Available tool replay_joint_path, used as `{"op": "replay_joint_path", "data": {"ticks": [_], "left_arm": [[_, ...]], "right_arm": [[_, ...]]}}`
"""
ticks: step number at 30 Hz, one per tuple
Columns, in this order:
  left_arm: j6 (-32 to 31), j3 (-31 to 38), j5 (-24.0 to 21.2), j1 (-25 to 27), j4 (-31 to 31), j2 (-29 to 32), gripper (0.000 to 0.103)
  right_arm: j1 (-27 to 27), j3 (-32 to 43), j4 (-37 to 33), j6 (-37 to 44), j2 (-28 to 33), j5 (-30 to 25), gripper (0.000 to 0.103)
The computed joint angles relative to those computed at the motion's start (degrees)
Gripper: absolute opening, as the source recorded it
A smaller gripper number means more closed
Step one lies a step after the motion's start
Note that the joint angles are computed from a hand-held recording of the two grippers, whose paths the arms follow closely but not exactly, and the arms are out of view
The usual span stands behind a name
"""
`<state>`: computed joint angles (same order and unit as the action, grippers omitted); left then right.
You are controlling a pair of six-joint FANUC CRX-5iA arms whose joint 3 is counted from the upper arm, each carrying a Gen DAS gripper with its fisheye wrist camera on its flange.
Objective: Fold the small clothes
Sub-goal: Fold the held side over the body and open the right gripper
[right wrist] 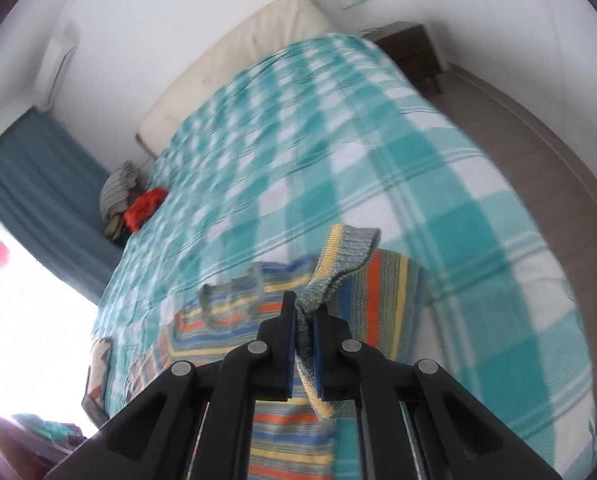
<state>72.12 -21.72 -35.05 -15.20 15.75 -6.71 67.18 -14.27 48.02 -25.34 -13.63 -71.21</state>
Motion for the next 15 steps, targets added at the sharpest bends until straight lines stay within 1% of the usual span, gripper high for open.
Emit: {"op": "replay_joint_path", "data": {"ticks": [1,2,3,4,5,6,7,8,10,12,15], "left_arm": [[0.85,0.26,-0.19,0.08,-0.63,0.06,0.102],[1.59,0.38,-0.25,0.21,-1.11,0.05,0.102],[2.25,0.42,-0.22,0.32,-1.43,0.0,0.102],[2.61,0.38,-0.25,0.55,-1.48,-0.04,0.102],[2.99,0.41,-0.48,0.77,-1.56,0.0,0.102],[3.52,0.62,-0.92,0.98,-1.79,0.14,0.102],[4.0,0.77,-1.29,1.17,-1.94,0.29,0.102],[4.28,0.81,-1.52,1.36,-1.9,0.35,0.102],[4.27,0.71,-1.59,1.69,-1.41,0.32,0.102],[3.82,0.6,-1.45,1.84,-0.72,0.39,0.102],[3.94,0.83,-1.47,1.7,-0.5,0.86,0.102]], "right_arm": [[-2.41,2.75,-0.98,3.49,3.05,4.51,0.011],[-4.84,4.25,-2.08,6.03,5.28,10.57,0.013],[-6.8,4.71,-3.09,6.79,7.19,17.15,0.018],[-8.93,4.75,-3.67,6.63,8.7,23.59,0.033],[-9.54,4.34,-3.2,4.89,10.18,27.81,0.055],[-10.75,5.05,-5.29,6.14,11.64,31.75,0.066],[-11.71,5.73,-8.41,8.52,12.62,35.16,0.072],[-12.14,5.33,-9.19,8.43,12.88,37.62,0.072],[-12.36,3.02,-6.3,5.0,11.95,40.49,0.072],[-11.45,1.88,-6.35,5.13,10.41,37.41,0.072],[-10.28,1.76,-14.05,8.53,8.44,31.01,0.072]]}}
